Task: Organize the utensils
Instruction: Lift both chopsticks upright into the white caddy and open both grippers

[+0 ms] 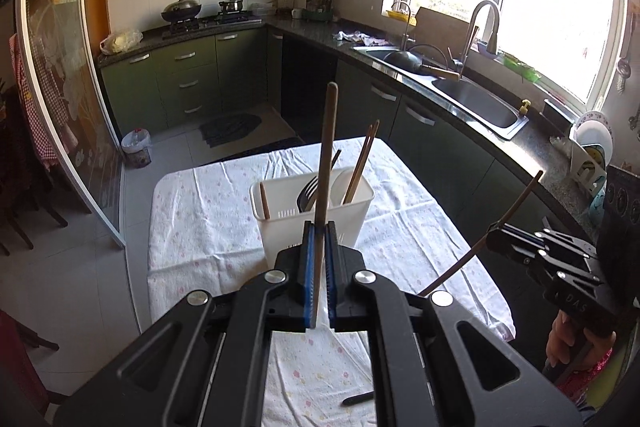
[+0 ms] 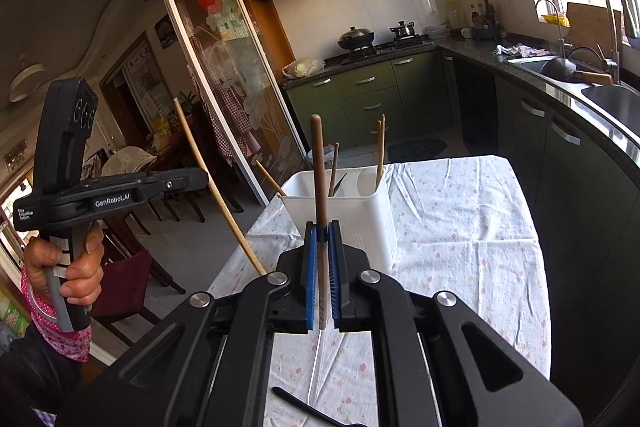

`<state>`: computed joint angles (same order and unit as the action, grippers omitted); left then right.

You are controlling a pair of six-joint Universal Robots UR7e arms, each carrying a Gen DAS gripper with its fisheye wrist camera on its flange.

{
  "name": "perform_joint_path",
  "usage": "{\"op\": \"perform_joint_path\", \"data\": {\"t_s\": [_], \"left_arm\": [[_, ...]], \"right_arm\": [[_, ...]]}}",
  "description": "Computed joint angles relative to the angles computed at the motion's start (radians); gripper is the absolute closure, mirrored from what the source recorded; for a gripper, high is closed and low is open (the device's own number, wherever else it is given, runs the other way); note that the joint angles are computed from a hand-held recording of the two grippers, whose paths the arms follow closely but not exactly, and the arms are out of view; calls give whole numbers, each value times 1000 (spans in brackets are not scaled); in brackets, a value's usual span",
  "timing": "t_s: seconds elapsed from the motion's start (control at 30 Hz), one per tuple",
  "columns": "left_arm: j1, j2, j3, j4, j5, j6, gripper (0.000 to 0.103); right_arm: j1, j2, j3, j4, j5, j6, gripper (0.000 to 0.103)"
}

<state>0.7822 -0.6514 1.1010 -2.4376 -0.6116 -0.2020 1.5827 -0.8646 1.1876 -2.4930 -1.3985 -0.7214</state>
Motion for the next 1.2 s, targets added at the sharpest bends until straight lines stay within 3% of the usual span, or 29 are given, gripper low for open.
{"op": "perform_joint_path", "data": {"t_s": [0.3,0.5,0.63,0.93,1.2], "left_arm": [[-19,108,-238,-95,66,168,98],[7,227,-461,-78,82,242,98],[35,285,-567,3,76,209,99],[91,318,-602,146,55,109,99],[116,321,-577,165,44,96,98]], "right_arm": [[35,-20,-5,-8,-3,-18,96],[35,-20,-7,-4,-10,-18,96],[34,-13,-28,7,-6,-12,96],[48,7,-68,0,2,-5,96],[95,126,-292,5,1,87,96]]}}
